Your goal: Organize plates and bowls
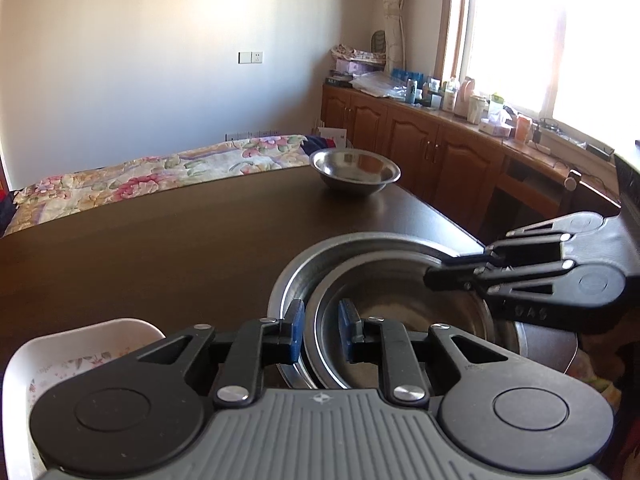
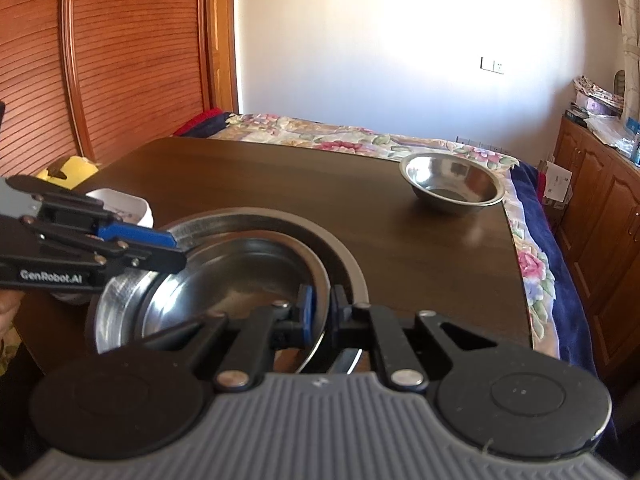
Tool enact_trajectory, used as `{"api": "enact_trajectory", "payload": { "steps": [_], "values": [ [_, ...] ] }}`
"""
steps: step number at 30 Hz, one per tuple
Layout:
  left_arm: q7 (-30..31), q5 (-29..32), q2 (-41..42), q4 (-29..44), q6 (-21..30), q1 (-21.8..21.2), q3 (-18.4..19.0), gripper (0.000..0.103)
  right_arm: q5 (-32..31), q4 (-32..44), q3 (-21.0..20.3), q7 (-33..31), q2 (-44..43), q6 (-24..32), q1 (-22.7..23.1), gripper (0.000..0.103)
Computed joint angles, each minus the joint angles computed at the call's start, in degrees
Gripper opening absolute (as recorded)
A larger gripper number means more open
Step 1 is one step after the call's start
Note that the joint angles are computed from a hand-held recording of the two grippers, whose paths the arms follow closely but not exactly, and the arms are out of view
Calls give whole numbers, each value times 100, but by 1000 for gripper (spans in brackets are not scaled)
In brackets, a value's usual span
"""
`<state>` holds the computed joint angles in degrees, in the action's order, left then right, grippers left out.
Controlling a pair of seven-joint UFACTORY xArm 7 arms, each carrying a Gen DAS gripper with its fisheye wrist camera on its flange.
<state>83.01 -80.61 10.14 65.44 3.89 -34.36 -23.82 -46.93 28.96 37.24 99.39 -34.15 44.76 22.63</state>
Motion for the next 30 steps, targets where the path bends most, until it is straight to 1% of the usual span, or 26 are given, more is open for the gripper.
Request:
{"api": "enact_trajectory", "payload": {
  "steps": [8,12,15,22,26,30],
  "values": [
    [218,-178,56,154,-58,-17,-11,22,-160,88,6,20,225,-23,-14,12],
    [166,-141,63,166,-37,-28,4,22,-268,175,22,34,352,103,19,13],
    [282,-252,39,164,-33,-21,-6,22,-325,200,-36,53,399,134,81,13],
    [478,-509,10,198,-37,-89,84,28,-387,231,-147,126,451,162,164,13],
    [305,-336,78,308,-66,-135,127,30,-455,230,-163,221,372,195,194,13],
    [-263,340,277,509,-206,-136,64,36,-546,198,-183,226,179,165,166,13]
  ]
}}
